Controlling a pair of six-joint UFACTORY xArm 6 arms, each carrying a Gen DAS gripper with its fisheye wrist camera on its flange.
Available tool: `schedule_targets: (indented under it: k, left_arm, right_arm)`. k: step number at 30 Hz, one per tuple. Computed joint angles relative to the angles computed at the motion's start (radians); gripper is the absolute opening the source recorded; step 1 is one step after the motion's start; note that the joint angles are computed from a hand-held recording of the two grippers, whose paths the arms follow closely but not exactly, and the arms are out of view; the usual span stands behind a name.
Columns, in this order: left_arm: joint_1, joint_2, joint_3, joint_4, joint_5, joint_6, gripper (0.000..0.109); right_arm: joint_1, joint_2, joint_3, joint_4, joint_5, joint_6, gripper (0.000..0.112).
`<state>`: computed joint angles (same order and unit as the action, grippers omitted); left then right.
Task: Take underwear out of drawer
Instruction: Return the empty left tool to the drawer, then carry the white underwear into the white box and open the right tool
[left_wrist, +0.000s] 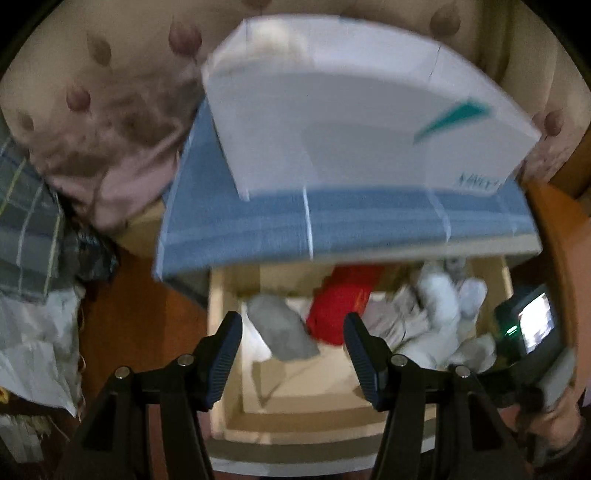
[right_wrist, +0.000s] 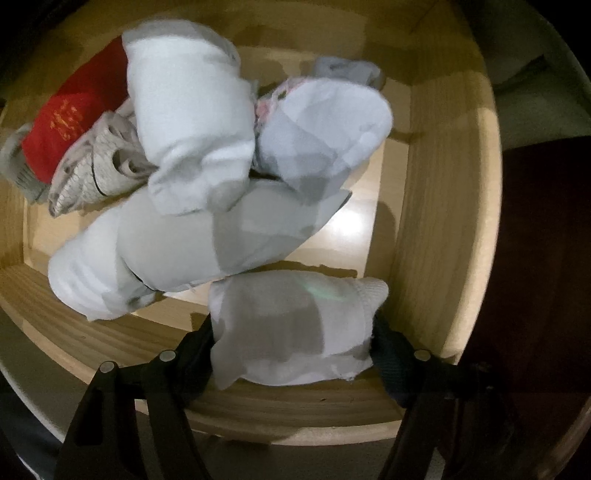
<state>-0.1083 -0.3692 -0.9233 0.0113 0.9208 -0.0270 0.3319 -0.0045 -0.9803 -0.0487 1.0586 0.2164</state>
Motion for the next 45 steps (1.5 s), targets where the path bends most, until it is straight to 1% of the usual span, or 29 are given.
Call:
schedule_targets:
  k: [5, 9, 14, 18, 24, 26, 29, 32, 34, 40, 43, 45]
  left_arm:
    - [-0.019, -0.024, 0.101, -0.002, -0.026, -0.049, 0.058]
    - [-0.017, -0.028, 0.140, -0.006, -0.050, -0.086, 0.058]
    - [-0.007, -0.036, 0.183, -0.005, -0.084, -0.122, 0.058]
    - [-0.008, -0.045, 0.216, 0.006, -0.110, -0.137, 0.058]
    - [-0.015, -0.056, 0.234, 0.030, -0.141, -0.151, 0.058]
    - [-0.015, -0.063, 0.240, 0.037, -0.149, -0.163, 0.058]
    - [-0.016, -0.070, 0.245, 0.047, -0.159, -0.183, 0.058]
    - [-0.013, -0.083, 0.255, 0.047, -0.176, -0.190, 0.058]
    - [-0.011, -0.082, 0.254, 0.047, -0.172, -0.193, 0.058]
    - [0.004, -0.080, 0.252, 0.011, -0.169, -0.177, 0.058]
    - [0.011, -0.083, 0.255, -0.004, -0.171, -0.172, 0.058]
    - [0.016, -0.084, 0.257, -0.015, -0.175, -0.171, 0.058]
  right_arm:
    - [-0.005, -0.042, 0.029, -0.011, -0.039, 0.001, 0.068]
    - [-0.009, -0.063, 0.033, 0.006, -0.041, -0.002, 0.068]
    - [-0.007, -0.108, 0.027, 0.003, -0.032, -0.009, 0.068]
    - [-0.023, -0.152, 0.012, 0.010, -0.022, -0.021, 0.068]
    - [-0.038, -0.211, -0.056, 0.013, 0.008, -0.032, 0.068]
    - [-0.036, -0.194, -0.129, 0.013, 0.022, -0.032, 0.068]
    - [-0.037, -0.201, -0.190, 0.012, 0.031, -0.043, 0.068]
    - [-0.034, -0.167, -0.299, 0.003, 0.051, -0.051, 0.068]
    - [-0.035, -0.146, -0.364, 0.003, 0.056, -0.058, 0.068]
    - [-0.011, 0.013, -0.656, -0.026, 0.093, -0.060, 0.068]
    - [-0.001, 0.121, -0.802, -0.041, 0.105, -0.057, 0.068]
    - [0.001, 0.215, -0.923, -0.039, 0.130, -0.057, 0.068]
